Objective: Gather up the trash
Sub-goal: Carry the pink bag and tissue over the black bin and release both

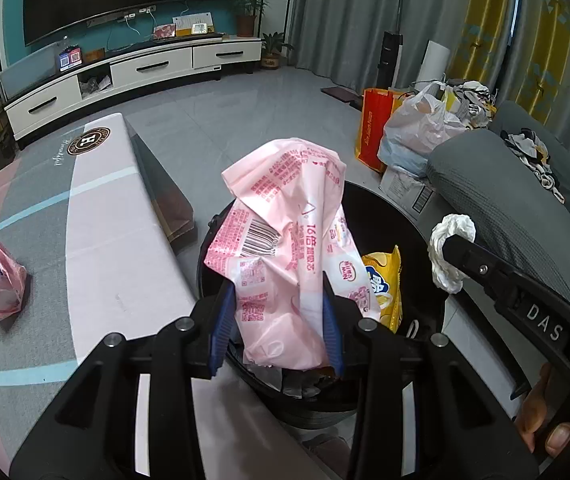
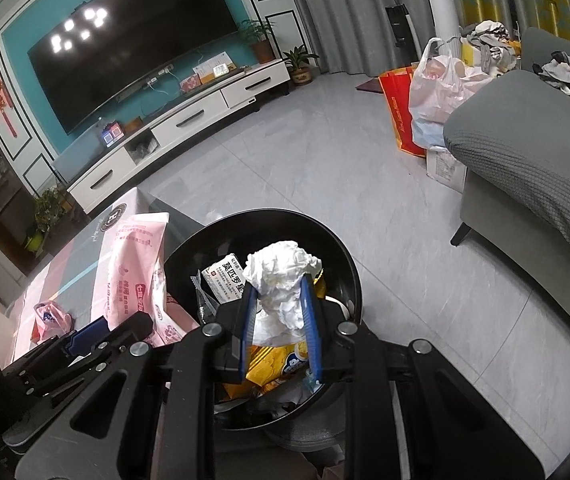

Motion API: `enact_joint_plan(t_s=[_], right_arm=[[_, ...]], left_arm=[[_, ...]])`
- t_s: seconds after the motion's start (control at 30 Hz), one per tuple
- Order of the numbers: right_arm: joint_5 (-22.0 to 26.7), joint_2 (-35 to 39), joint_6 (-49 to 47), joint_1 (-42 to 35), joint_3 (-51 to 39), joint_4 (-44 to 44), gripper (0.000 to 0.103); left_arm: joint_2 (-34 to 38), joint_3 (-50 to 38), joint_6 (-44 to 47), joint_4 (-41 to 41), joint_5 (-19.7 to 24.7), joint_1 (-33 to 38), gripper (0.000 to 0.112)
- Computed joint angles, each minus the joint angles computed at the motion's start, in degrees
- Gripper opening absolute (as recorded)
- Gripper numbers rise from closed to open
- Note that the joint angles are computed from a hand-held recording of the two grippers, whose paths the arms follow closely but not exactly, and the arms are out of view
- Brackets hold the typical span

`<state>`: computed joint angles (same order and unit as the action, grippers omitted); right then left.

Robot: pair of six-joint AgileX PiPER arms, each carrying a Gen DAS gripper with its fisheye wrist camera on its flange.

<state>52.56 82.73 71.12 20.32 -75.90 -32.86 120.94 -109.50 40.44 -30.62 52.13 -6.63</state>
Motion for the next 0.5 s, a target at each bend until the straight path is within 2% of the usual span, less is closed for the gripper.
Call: enact_joint_plan(t_s=[0.5], right_arm=[[0.0, 1.8, -3.4, -2.2, -1.0, 3.2, 0.023]], left_arm=[[1.7, -1.7, -1.0, 2.6, 0.9, -1.7, 0.040]])
